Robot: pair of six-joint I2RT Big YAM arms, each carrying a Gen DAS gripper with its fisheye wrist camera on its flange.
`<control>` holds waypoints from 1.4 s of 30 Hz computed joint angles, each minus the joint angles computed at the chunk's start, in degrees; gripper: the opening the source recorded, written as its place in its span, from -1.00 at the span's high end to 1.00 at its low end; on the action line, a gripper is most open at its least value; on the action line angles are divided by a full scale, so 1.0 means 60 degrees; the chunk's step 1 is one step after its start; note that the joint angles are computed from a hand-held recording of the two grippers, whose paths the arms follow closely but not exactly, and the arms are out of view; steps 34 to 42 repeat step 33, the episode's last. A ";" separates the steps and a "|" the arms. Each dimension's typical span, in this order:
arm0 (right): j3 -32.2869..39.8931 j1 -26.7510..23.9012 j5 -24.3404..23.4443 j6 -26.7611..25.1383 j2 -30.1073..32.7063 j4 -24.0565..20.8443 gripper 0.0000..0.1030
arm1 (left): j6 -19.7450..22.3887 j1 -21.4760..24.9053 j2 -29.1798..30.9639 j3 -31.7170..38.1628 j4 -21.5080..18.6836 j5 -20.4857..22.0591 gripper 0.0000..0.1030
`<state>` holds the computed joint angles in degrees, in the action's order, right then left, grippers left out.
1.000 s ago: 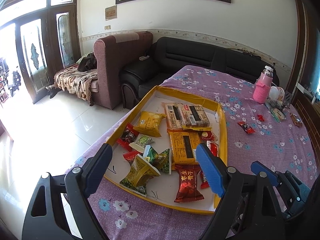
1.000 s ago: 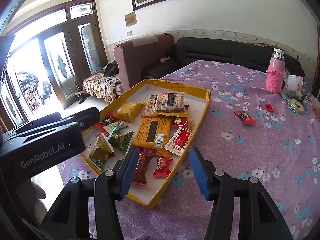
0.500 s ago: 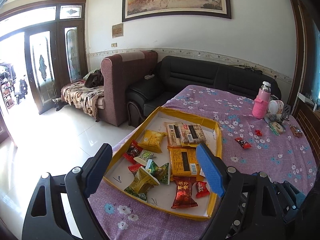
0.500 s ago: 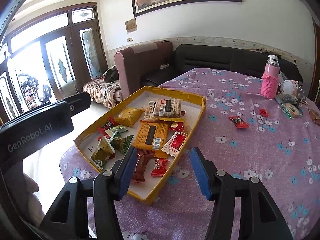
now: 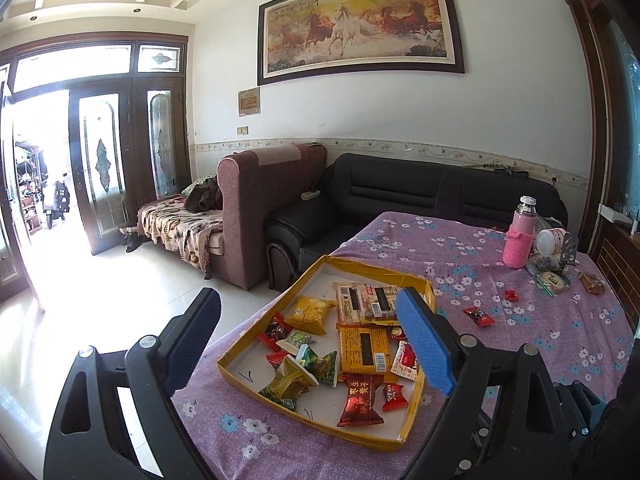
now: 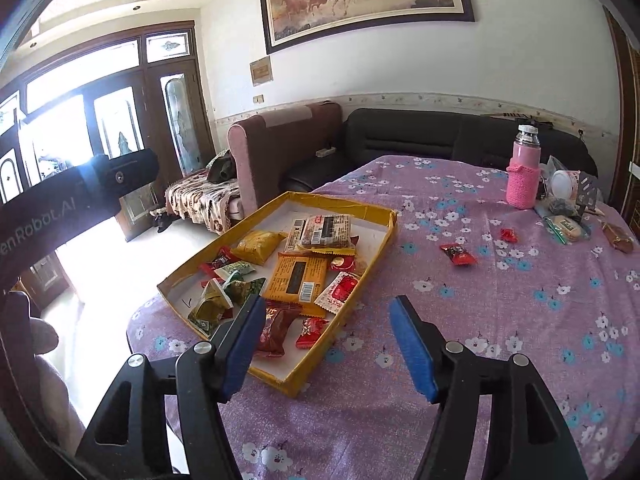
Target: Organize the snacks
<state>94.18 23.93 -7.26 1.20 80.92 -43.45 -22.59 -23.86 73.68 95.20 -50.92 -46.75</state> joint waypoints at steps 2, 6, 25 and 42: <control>-0.0106 -0.0008 -0.0013 -0.0060 -0.0107 0.0121 -0.29 | -0.0087 -0.0110 -0.0012 0.0003 0.0011 -0.0345 -0.76; -0.0285 0.0007 0.0010 -0.0191 -0.0281 0.0343 -0.30 | -0.0309 -0.0278 -0.0135 -0.0090 0.0037 -0.1118 -0.76; -0.0648 0.0203 -0.0048 -0.0821 -0.0442 0.0692 -0.42 | -0.0619 0.0050 0.0104 0.0030 -0.0499 0.0000 -1.00; -0.0485 -0.0033 -0.0128 -0.0589 -0.0147 0.0490 -0.45 | -0.0673 0.0125 0.0619 0.0516 -0.1031 0.0324 -1.00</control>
